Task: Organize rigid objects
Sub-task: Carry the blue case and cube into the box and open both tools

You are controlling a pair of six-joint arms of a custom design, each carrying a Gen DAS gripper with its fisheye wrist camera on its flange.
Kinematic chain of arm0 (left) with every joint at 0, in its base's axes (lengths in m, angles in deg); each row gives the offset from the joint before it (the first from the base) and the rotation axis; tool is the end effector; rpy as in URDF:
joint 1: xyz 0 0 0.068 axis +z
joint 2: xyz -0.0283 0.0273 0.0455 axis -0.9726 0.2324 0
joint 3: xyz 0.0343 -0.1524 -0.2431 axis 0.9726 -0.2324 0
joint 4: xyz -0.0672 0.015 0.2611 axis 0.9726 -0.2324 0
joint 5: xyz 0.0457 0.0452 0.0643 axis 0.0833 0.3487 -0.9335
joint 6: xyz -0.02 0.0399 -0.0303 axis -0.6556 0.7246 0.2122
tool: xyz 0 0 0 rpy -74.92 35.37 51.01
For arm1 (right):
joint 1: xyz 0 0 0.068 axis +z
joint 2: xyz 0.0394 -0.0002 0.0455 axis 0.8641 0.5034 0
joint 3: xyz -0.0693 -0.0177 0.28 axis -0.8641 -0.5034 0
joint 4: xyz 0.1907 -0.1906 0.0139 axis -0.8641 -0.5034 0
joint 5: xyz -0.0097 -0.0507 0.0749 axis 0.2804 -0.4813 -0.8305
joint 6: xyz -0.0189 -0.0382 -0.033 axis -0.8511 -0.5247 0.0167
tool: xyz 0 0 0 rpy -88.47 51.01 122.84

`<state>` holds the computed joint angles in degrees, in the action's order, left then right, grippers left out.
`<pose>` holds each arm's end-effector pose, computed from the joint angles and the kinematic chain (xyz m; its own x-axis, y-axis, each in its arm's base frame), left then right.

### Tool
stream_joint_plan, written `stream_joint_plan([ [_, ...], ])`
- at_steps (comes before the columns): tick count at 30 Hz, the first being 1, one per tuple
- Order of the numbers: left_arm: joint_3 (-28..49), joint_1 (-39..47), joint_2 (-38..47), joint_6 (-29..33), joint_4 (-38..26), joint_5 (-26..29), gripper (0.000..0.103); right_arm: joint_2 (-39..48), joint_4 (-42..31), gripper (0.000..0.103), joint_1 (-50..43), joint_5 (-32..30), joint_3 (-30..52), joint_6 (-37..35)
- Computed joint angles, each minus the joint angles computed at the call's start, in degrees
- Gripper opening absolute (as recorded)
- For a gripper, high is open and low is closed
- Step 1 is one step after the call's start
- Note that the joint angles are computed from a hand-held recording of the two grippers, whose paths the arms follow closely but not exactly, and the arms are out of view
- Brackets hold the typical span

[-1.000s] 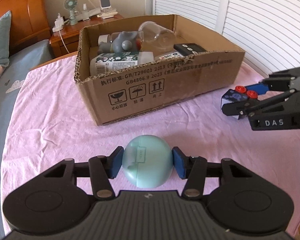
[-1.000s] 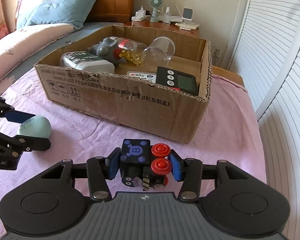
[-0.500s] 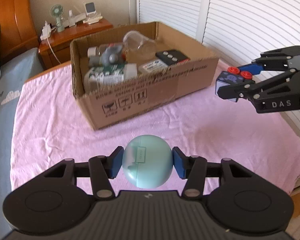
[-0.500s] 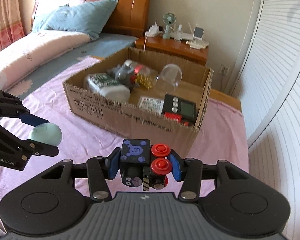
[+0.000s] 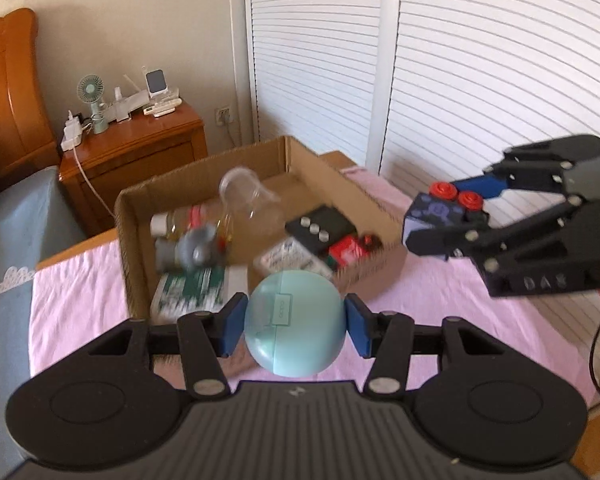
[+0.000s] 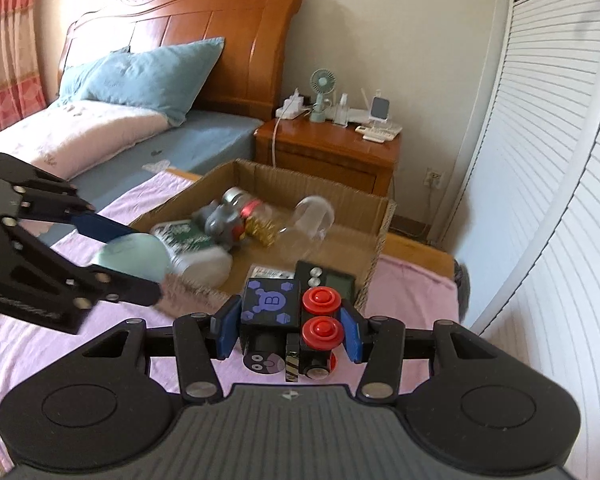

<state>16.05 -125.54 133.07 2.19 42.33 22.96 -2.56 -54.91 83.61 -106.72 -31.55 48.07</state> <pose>0.1668 -0.1639 0.1800 -0.6901 0.0558 -0.7215 0.0735 0.9973 0.0069 0.2624 0.1284 0.1956 -0.3986 -0.6102 -0.6847 -0.8104 0.5839 -0.0487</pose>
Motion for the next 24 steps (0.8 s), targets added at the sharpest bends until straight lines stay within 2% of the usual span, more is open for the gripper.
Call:
stream_joint_plan([
  [6,3.1,8.1,9.4,5.1,9.1,5.1,0.052,3.9,0.6,0.055,-0.9,0.2,3.9,0.6],
  [13,3.4,10.3,15.7,3.9,13.6,6.2,0.054,8.0,0.9,0.055,-1.5,0.1,6.8,1.6],
  [15,2.8,9.9,15.7,3.4,14.6,4.4,0.067,8.9,1.1,0.055,-1.2,0.5,7.2,1.6],
  [17,2.1,9.1,14.5,2.3,14.7,2.2,0.094,9.6,1.0,0.055,-0.9,0.8,7.6,1.8],
  [19,1.1,8.0,12.4,0.7,14.1,-0.2,0.097,10.4,1.0,0.055,-0.6,1.1,8.1,2.4],
  [24,-0.6,2.9,5.9,-6.3,7.2,-5.2,0.101,12.6,0.9,0.055,0.4,1.8,10.1,3.5],
])
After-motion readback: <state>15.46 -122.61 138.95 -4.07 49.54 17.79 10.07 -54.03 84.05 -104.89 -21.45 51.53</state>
